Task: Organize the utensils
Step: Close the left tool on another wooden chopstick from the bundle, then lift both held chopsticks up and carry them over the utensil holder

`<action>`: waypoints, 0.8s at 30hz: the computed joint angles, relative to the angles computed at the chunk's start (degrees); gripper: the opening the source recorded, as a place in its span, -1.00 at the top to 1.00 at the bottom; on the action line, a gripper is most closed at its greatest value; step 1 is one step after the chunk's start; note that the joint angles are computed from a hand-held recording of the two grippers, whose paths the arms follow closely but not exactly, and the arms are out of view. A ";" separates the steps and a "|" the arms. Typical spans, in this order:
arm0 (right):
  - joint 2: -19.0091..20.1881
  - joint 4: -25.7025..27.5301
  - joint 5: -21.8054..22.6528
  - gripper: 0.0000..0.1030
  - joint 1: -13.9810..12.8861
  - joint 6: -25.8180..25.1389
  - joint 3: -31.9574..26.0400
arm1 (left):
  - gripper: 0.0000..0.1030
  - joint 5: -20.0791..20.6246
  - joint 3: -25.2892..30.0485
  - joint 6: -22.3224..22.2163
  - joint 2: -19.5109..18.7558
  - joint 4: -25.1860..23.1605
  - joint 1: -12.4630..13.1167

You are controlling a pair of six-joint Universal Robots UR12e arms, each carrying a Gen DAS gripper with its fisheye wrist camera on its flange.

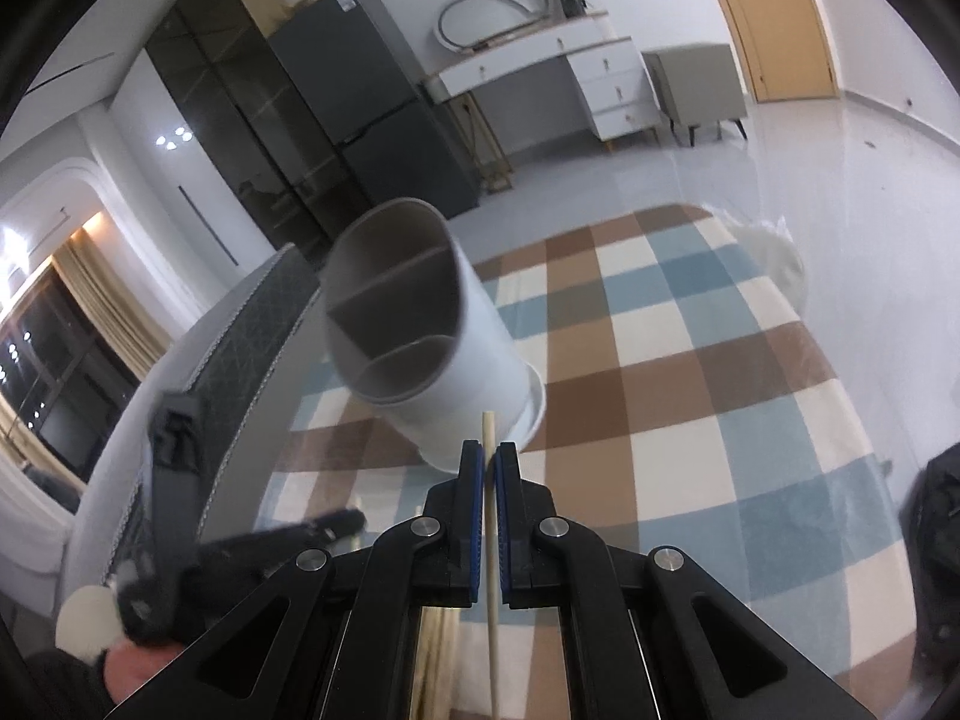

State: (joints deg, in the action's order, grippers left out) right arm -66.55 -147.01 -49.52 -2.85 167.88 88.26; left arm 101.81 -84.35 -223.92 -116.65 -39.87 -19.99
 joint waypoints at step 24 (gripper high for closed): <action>-5.08 -13.86 0.90 0.94 -0.21 0.43 7.00 | 0.99 12.00 0.85 8.72 1.85 11.12 -4.43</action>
State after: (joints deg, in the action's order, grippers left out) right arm -71.62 -160.87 -48.62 -3.06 168.31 95.26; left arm 113.81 -83.50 -215.20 -114.81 -28.75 -24.42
